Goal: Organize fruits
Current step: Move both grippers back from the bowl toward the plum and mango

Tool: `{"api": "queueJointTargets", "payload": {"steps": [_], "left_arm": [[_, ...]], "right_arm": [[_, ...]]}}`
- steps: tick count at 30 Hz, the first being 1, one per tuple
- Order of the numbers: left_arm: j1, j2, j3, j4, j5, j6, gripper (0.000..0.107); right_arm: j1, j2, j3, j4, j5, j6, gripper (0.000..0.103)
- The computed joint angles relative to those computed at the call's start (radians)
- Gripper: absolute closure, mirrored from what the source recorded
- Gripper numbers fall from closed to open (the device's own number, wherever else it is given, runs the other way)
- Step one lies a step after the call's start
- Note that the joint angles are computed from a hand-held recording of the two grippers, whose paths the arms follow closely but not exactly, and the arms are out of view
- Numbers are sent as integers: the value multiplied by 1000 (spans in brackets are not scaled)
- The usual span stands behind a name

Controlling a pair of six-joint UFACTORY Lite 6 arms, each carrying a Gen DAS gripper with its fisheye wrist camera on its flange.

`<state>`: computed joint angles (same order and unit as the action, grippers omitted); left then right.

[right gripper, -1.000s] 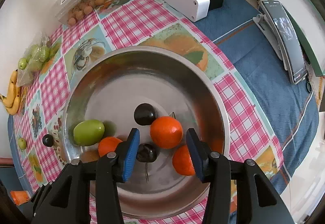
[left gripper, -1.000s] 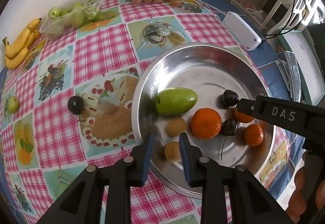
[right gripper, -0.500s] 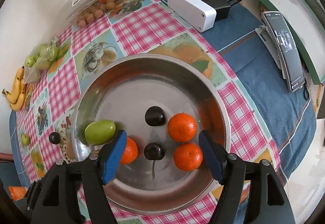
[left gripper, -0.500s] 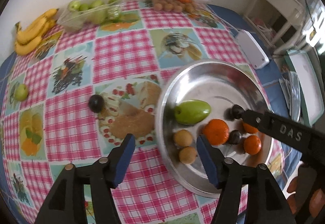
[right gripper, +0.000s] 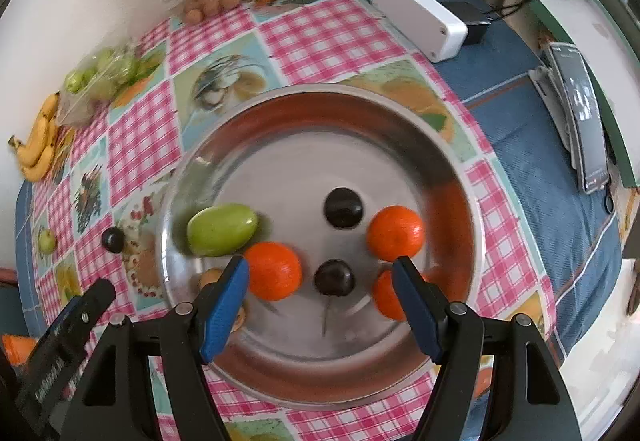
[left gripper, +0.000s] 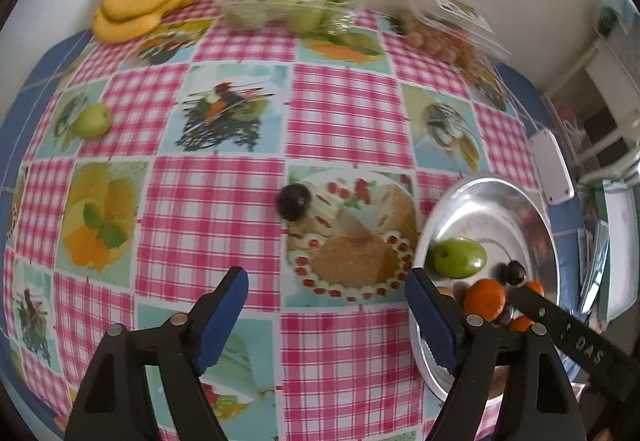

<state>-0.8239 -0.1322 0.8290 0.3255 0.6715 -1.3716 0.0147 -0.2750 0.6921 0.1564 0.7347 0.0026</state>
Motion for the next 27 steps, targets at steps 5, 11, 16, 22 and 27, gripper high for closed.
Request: {"api": "queueJointTargets", "payload": {"steps": [5,11,16,22,27], "left_arm": [[35,-57,-53,-13,-1,3,21],[47,-85,-79,-18,0,4,20],[45,-76,-81,-8,3,-7,7],[37,-64,-81,17,10,-30,4],[39,-69,-98,39,17,-68,4]], "right_arm": [[50,-18,0,-17,6,27,28],[74,-10,0,-30,1,40,28],[66,-9,-10,-27,-8,31,28],[71,6,-17,-30,-25,31,10],[85,18,-16,-38,-29,36,9]]}}
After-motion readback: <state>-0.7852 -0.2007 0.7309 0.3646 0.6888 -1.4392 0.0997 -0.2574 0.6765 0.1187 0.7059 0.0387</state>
